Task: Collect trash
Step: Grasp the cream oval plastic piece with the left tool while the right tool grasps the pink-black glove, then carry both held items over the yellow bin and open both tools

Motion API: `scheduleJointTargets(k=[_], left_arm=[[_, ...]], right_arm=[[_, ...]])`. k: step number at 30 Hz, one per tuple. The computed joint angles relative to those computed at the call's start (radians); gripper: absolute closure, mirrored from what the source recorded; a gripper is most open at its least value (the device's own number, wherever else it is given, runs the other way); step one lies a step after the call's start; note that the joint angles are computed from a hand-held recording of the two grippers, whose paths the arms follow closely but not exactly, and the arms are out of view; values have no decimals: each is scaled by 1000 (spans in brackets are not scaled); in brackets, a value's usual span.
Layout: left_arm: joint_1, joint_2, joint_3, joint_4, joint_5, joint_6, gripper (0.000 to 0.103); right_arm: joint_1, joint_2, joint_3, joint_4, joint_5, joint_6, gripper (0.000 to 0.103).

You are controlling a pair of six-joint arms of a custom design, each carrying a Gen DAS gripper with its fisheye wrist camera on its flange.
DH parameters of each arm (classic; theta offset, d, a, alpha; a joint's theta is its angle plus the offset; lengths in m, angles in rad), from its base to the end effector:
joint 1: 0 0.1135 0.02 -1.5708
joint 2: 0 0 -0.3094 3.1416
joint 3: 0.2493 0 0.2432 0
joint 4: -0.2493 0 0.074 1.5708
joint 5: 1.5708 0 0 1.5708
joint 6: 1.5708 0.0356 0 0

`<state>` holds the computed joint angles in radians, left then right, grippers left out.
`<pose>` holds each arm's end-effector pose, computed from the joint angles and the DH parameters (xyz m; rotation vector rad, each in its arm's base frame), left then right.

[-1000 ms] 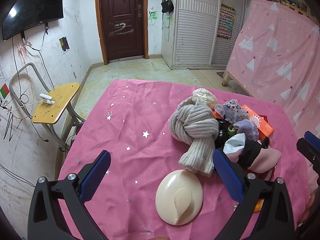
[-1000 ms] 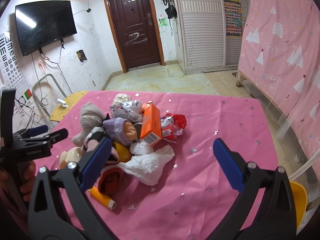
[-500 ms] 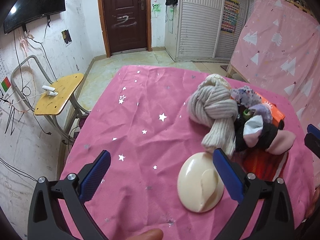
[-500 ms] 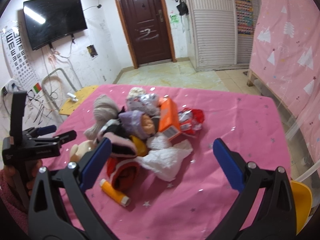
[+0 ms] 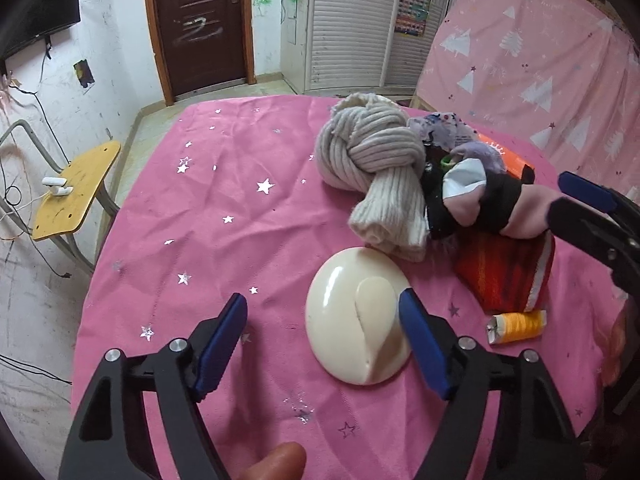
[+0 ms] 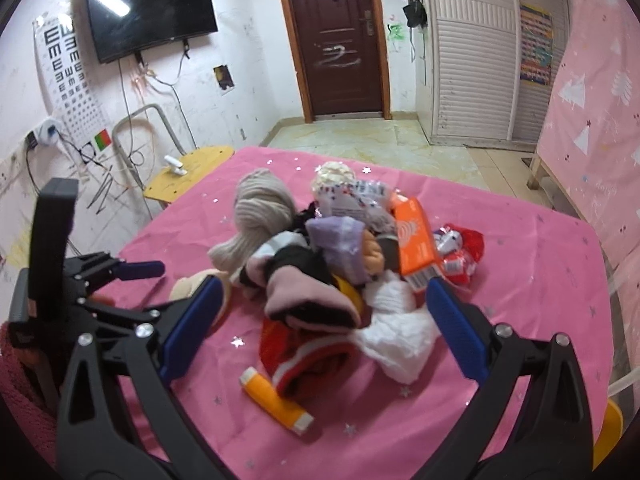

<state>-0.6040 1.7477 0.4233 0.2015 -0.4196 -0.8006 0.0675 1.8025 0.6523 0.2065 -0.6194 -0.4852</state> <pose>0.2027 -0.1222 0.1081 -0.3712 2.5109 0.0391 0.3004 0.0410 0.1406 -0.8756 2.1940 0.5776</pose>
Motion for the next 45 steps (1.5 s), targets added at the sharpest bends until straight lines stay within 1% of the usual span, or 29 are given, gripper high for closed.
scheduleJointTargets(k=[2,4,5,6,7,8,10,11,13,14,15,16,18,20,22,27,29,31,36,38,41,45], left_arm=[[-6,8,3,10,1,5,39],[-7,15,8,21,8,17,44],[-11,20,9,29,11,18,46],[-10,22,8,42,21,22,50],[-8,23,6,55,32,24,55],[-9,21,8,57,38,23,58],[-18,12,1,60,33,18,62],[-26,14,0,63,25,12,63],[-40,9,-4,61,7,-8,68],[-31,1,-5,56,19,-2,68],[-32,0,-4,55,20,-6,71],[-40,-7,-5,53,8,-7,80],[-59,-23,-1,48,-5,-5,92],[-67,-23,21,9,-18,-6,92],[-73,-8,38,-5,-24,-12,92],[-80,-27,79,-77,-36,-36,92],[-85,-49,95,-116,-55,-38,92],[-106,-72,123,-168,-93,-47,92],[-130,-106,216,-258,-143,-16,92],[-137,-108,237,-257,-146,15,92],[-164,-76,309,-249,-137,65,92],[-201,0,436,-237,-85,116,92]], right_arm=[[15,11,11,0,13,1,12],[39,19,20,-2,43,4,31],[47,26,22,0,55,6,33],[49,35,26,-4,61,3,37],[54,43,29,-7,66,-1,43],[55,47,28,-4,68,-3,46],[51,53,25,2,52,-8,58],[49,54,22,9,48,-10,59],[46,52,14,22,41,-11,63],[43,52,13,23,33,-7,64],[38,50,12,25,22,-3,65],[33,46,11,27,9,-2,65],[21,35,3,33,-15,2,65],[7,24,4,28,-39,4,65],[-10,13,5,21,-69,7,65],[-54,-4,16,-3,-107,-2,65],[-74,-12,19,-3,-119,3,65],[-111,-14,29,-14,-142,6,65],[-211,-11,51,-31,-184,-4,65],[-260,-7,63,-38,-198,-8,65],[-340,9,83,-51,-216,-18,65],[-475,46,129,-77,-231,-39,65]])
